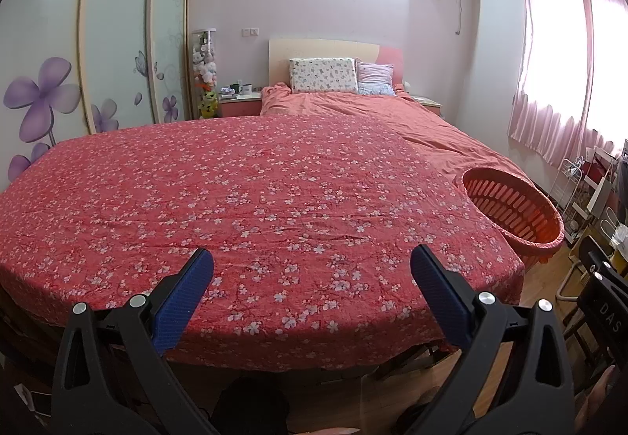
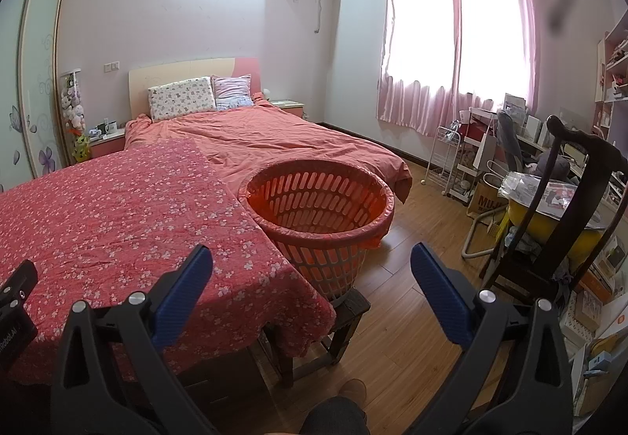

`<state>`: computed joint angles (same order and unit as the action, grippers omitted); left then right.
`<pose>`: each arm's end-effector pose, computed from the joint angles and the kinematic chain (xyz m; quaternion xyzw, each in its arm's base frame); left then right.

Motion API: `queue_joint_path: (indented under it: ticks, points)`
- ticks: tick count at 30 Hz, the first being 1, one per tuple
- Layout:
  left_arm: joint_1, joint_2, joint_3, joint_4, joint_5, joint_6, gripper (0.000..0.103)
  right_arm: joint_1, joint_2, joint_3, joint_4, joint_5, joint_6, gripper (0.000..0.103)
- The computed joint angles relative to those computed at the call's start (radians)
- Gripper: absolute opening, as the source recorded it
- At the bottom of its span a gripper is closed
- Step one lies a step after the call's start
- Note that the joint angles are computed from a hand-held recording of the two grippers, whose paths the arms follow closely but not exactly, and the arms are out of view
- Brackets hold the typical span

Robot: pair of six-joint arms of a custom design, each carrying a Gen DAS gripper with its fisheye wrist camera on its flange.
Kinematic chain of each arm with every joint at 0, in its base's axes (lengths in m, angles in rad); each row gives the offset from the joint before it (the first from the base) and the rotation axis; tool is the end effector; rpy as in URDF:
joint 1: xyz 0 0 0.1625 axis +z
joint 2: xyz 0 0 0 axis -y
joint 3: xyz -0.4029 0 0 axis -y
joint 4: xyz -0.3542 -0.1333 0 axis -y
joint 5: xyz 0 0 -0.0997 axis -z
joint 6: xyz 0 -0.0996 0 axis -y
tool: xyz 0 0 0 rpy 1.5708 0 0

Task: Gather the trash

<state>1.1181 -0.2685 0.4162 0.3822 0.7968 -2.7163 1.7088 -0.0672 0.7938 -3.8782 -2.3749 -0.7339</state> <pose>-0.1455 -0.7631 0.0952 0.1716 0.8070 -0.4649 0.3211 0.1621 -0.7194 0.0546 0.0213 -0.7043 0.5443 0.4552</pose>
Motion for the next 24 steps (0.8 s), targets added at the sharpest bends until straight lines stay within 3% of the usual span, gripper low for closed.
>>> queue_joint_path:
  ticks: [24]
  points:
    - [-0.001, 0.007, -0.011, 0.007, -0.001, 0.0, 0.099, -0.001, 0.006, 0.001, 0.0, -0.003, 0.008, 0.099]
